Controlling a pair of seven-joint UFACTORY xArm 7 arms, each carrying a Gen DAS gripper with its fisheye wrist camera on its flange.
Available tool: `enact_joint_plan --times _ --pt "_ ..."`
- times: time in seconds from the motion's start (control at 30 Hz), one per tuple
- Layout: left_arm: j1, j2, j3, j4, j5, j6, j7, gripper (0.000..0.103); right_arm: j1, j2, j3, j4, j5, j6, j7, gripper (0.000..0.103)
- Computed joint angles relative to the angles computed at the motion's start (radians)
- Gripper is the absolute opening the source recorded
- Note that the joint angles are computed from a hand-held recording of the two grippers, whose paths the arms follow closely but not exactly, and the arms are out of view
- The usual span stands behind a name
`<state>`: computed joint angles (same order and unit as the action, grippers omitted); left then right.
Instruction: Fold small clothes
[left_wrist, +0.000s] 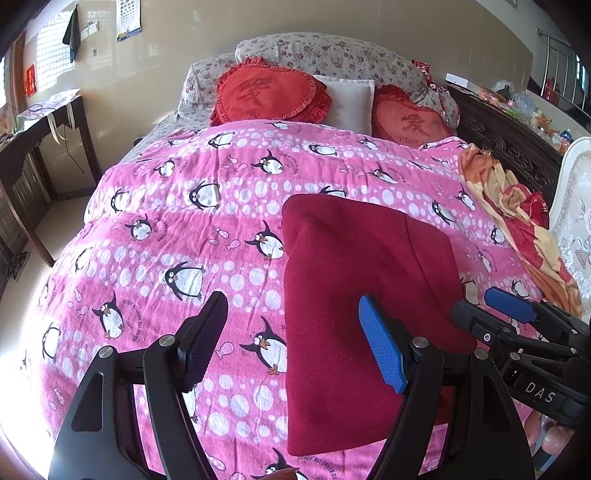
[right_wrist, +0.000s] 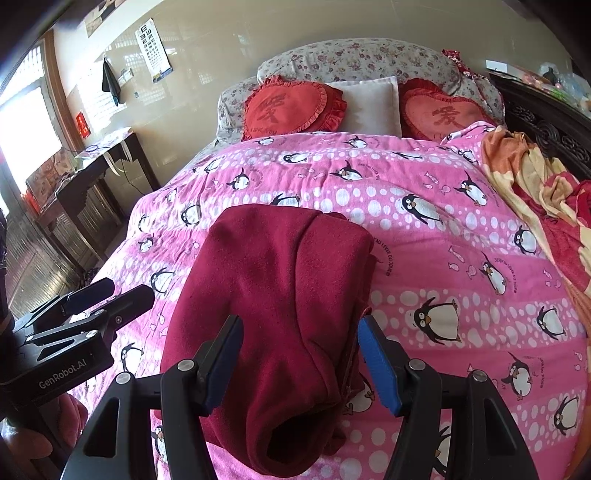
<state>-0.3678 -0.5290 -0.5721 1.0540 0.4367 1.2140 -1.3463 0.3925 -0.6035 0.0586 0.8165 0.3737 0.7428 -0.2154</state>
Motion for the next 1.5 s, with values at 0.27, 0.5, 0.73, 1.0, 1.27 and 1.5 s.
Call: enact_joint_plan --times 0.27,0.5,0.73,1.0,1.27,1.5 --pt "-0.001 -0.003 0.001 -0.006 0.002 -0.002 -0.002 0.074 0.006 0.003 0.003 0.002 0.002 0.003 0.001 0.062" --pt "-0.004 -0.004 -0.001 -0.008 -0.002 0.001 -0.005 0.074 0.010 0.004 0.003 0.001 0.005 0.006 -0.002 0.062" --pt "-0.006 -0.001 -0.001 -0.010 -0.005 0.000 -0.009 0.074 0.011 0.004 0.002 -0.001 0.010 0.011 -0.003 0.062" --pt "-0.010 0.007 0.005 -0.006 -0.005 0.004 -0.003 0.074 0.008 0.008 0.002 0.005 0.009 0.029 -0.003 0.062" --pt "-0.012 0.010 0.006 -0.008 0.001 0.004 -0.004 0.074 0.009 0.015 0.002 0.006 0.016 0.022 -0.008 0.062" --pt "-0.017 0.005 0.017 -0.021 -0.008 -0.005 0.002 0.074 0.010 0.020 0.006 0.009 0.016 0.028 -0.006 0.062"
